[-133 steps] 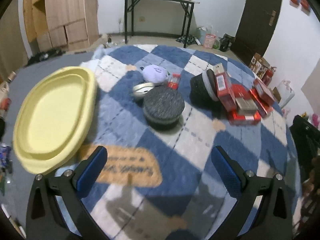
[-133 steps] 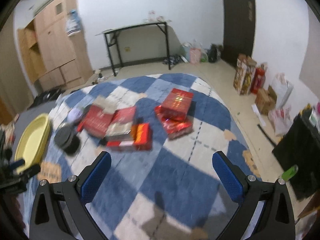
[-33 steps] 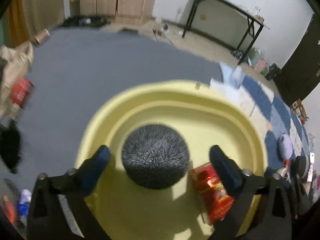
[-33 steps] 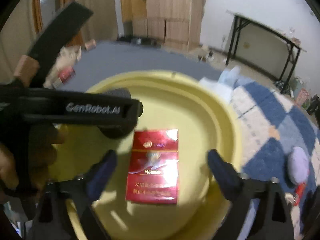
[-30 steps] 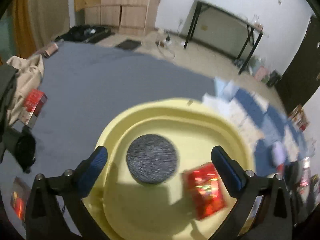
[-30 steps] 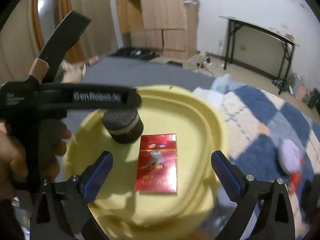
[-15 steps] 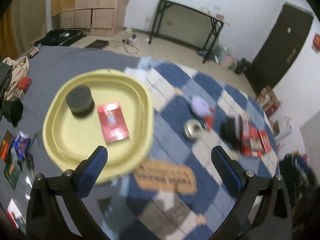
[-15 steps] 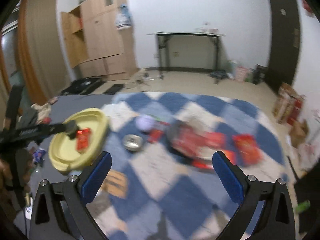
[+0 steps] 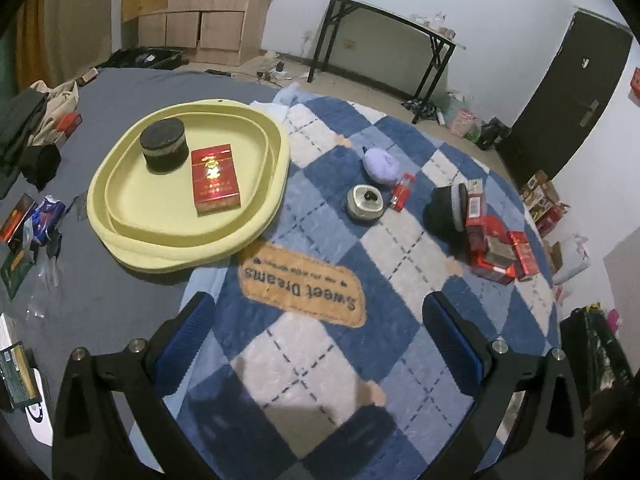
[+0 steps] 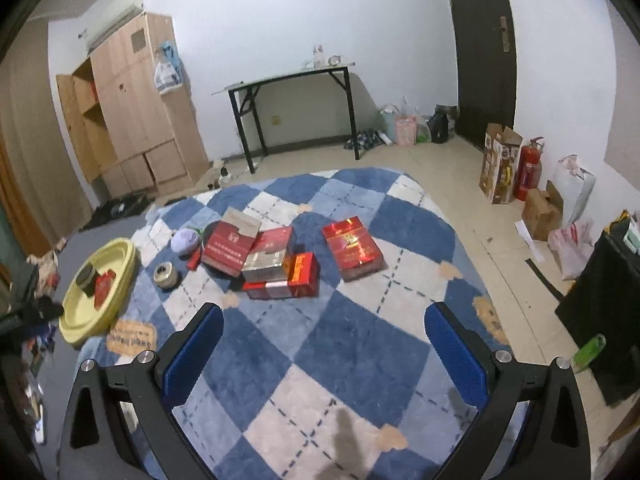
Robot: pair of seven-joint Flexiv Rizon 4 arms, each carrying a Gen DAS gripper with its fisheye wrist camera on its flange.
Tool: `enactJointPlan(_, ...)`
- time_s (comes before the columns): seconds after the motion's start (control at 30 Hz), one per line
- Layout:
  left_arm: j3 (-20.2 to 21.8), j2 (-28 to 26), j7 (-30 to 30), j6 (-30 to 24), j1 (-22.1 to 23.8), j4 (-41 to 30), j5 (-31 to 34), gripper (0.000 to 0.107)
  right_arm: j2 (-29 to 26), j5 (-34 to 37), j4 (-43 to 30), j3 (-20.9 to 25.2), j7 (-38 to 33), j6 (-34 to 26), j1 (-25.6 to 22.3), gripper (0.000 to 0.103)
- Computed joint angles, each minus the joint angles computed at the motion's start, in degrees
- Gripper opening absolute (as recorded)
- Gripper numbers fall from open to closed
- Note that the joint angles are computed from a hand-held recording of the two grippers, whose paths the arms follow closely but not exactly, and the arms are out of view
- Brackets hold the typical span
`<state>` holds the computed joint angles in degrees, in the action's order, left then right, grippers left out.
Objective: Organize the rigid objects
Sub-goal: 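Move both tools back toward the remaining objects on the rug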
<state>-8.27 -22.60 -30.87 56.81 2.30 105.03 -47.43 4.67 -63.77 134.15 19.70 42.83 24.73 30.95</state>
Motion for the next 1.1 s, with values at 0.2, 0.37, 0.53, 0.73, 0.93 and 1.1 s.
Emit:
enactJointPlan(0.2, -0.54, -0.62, -0.03, 0.82, -0.84, 0.47, 1.66, 0.103, -0.19, -1.05, 1.80, -1.84, -3.45, 4.97, -2.06, 0.103)
enactJointPlan(0.37, -0.33, -1.16, -0.89, 0.26, -1.72, 0.43, 3.56, 0.103, -0.33, -2.13, 2.12, -2.85, -4.18, 7.18, -3.91, 0.103)
enactJointPlan(0.53, -0.12, -4.02, -4.81, -0.28, -3.06, -2.68, 7.45, 0.103, -2.16, -3.09, 2.78, -5.17, -8.24, 10.68, -6.90, 0.103)
enactJointPlan(0.73, -1.73, -9.37, -7.93, 1.10, -4.26, -9.47, 11.85, 0.103, -5.03, -6.09, 4.87, -9.12, -11.68, 15.56, -12.06, 0.103)
enactJointPlan(0.93, -1.13, -18.90, -14.05, 0.38, -6.87, -21.08, 18.60, 0.103, -10.41, -17.00, 3.62, -13.23, -9.55, 19.97, -16.95, 0.102)
enactJointPlan(1.1, -2.39, -24.20, -16.07, -1.40, -7.45, -27.42, 21.37, 0.102, -16.85, -20.88, -0.02, -15.72, -11.80, 24.12, -19.74, 0.101)
